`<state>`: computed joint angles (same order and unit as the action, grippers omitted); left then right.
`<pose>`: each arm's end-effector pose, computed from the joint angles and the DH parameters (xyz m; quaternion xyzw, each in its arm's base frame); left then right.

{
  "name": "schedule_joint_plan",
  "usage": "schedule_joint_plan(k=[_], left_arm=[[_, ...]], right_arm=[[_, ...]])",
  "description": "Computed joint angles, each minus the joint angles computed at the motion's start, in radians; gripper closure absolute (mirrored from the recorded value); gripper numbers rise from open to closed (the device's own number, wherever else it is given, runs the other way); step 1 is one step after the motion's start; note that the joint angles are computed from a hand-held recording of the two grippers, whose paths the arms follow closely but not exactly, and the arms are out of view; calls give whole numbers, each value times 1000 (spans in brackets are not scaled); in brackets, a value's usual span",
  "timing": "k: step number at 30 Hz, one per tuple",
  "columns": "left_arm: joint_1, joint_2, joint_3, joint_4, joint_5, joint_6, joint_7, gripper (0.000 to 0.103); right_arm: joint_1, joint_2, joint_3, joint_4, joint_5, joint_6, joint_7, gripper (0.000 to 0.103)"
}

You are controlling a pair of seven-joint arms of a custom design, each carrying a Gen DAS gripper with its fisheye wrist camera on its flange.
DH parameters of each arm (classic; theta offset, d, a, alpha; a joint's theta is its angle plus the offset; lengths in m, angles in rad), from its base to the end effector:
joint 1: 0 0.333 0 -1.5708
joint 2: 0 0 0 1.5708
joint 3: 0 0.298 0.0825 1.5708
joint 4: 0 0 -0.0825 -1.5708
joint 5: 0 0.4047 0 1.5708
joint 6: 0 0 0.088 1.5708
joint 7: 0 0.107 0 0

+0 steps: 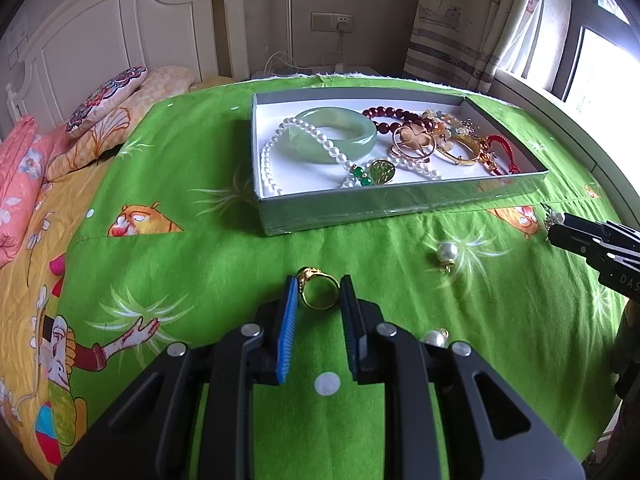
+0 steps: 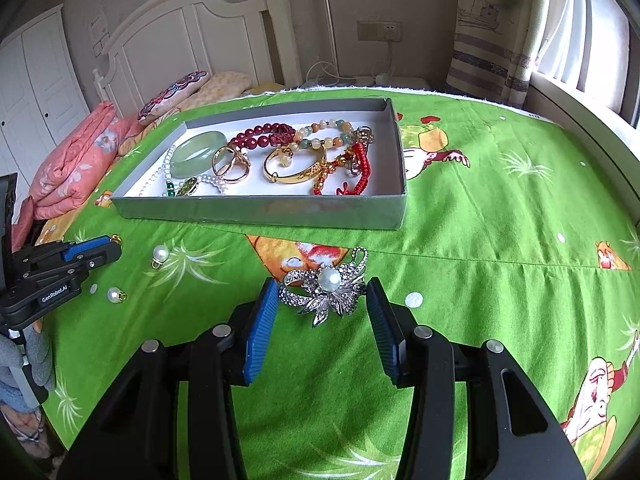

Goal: Organize jewelry
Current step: 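Grasp the gold ring with the left gripper while the right gripper holds the brooch, then carry the brooch and ring into the white box and open both grippers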

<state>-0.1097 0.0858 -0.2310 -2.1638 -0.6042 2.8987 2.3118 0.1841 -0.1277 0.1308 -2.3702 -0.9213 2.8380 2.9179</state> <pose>0.5798 -0.1678 0.3934 -0.4651 0.8144 -0.3082 0.1593 0.4931 0.2047 0.3952 -0.5825 0.7258 -0.2465 0.2707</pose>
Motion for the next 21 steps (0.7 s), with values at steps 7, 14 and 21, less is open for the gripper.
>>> schedule_joint_plan(k=[7, 14, 21], left_arm=[[-12, -40, 2, -36, -37, 26, 41, 82], [-38, -59, 14, -57, -15, 53, 30, 82], [-52, -74, 21, -66, -18, 67, 34, 82]], right_arm=[[-8, -12, 7, -7, -48, 7, 45, 58], [-14, -23, 14, -13, -93, 16, 88, 58], [-18, -30, 21, -10, -143, 19, 133, 58]])
